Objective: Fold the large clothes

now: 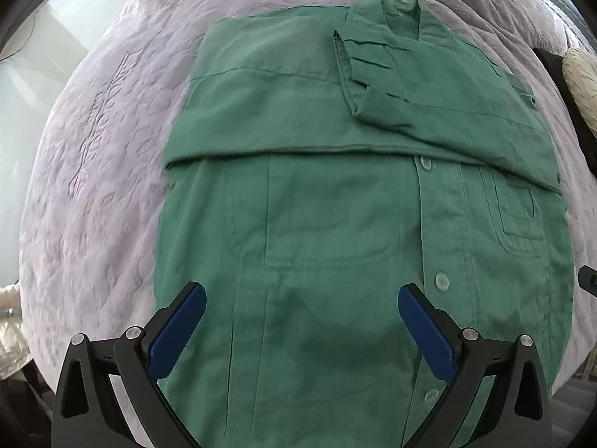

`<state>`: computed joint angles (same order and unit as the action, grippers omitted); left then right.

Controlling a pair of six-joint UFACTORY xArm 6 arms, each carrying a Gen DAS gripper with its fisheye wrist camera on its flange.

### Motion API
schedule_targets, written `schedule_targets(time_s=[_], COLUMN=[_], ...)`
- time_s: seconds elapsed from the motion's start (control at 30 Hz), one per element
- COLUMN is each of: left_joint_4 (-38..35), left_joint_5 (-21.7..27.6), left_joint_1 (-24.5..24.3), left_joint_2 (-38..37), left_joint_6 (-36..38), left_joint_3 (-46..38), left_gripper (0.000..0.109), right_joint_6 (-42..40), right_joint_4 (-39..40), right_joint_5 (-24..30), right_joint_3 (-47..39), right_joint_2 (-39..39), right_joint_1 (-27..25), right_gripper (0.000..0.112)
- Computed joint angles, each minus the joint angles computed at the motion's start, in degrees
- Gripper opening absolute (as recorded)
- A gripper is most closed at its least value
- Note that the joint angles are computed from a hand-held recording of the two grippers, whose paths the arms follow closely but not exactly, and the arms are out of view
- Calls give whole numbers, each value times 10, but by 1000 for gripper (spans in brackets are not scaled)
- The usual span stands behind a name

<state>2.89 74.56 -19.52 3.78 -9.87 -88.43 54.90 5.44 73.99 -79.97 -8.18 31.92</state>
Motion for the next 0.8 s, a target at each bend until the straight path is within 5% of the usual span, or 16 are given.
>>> schedule_targets(time_s=[0.7, 0.8], left_joint_4=[2, 2], left_joint_5=[52, 45], left_joint_1=[9, 9], left_joint_2=[-51, -54], left_joint_6=[-2, 0], left_joint_3=[10, 13], left_gripper=[103, 103], right_joint_6=[28, 30], right_joint_4=[13, 13], right_joint_5=[48, 44], right_joint_3=[-42, -37], right_joint_2=[6, 0], right_joint_1=[39, 40], right_gripper=[65, 82])
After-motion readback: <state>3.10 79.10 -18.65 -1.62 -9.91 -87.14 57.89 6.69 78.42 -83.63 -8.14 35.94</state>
